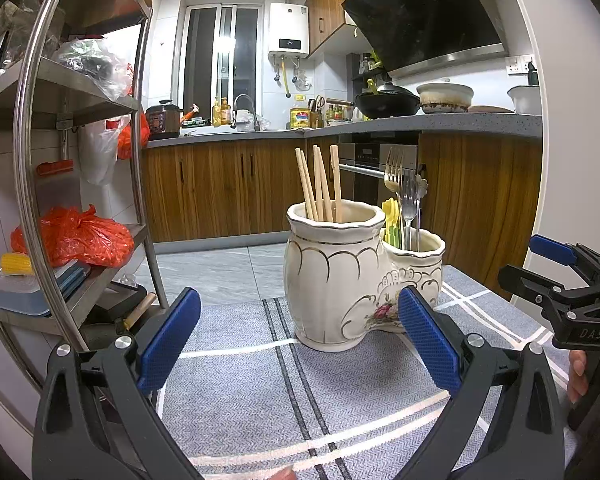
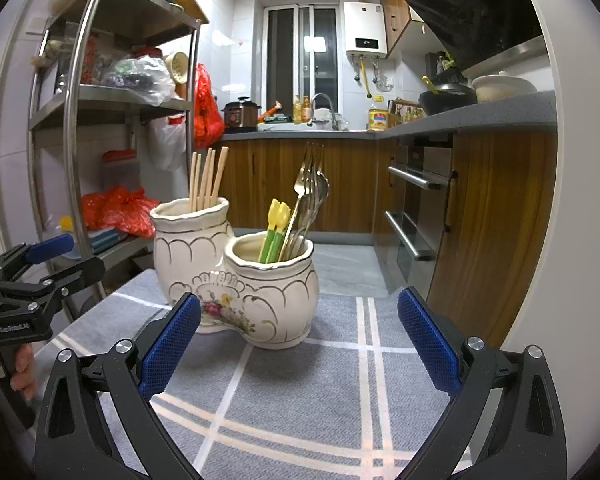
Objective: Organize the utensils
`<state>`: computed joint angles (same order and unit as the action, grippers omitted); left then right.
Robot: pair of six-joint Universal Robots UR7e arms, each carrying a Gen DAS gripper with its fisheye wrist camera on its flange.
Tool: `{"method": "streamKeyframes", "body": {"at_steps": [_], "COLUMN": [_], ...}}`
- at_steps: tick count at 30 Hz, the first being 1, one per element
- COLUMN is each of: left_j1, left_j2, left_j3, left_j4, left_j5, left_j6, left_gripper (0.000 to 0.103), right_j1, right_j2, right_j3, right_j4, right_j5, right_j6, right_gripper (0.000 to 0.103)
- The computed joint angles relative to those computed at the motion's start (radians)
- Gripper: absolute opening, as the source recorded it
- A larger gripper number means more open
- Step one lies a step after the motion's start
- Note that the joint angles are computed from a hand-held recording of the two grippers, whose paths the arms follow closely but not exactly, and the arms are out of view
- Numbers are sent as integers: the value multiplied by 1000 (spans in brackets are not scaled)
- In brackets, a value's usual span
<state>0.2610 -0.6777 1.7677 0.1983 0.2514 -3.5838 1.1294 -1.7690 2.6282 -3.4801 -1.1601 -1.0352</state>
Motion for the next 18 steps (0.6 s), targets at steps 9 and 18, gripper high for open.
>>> {"method": "streamKeyframes", "body": {"at_steps": [9, 18], "left_j1": [-1, -1], "left_j2": [5, 9], "left_j3": [-3, -5], "left_j4": [13, 28], "left_j5": [-5, -5], "left_j6": [-17, -32], "left_gripper": [97, 97], "right_j1": [-1, -1], "right_j2": [-1, -1], "right_j3": [1, 0], "right_j4": [0, 3], "right_j5": [1, -2], "right_j6": [0, -2], "right_gripper": [98, 98]}}
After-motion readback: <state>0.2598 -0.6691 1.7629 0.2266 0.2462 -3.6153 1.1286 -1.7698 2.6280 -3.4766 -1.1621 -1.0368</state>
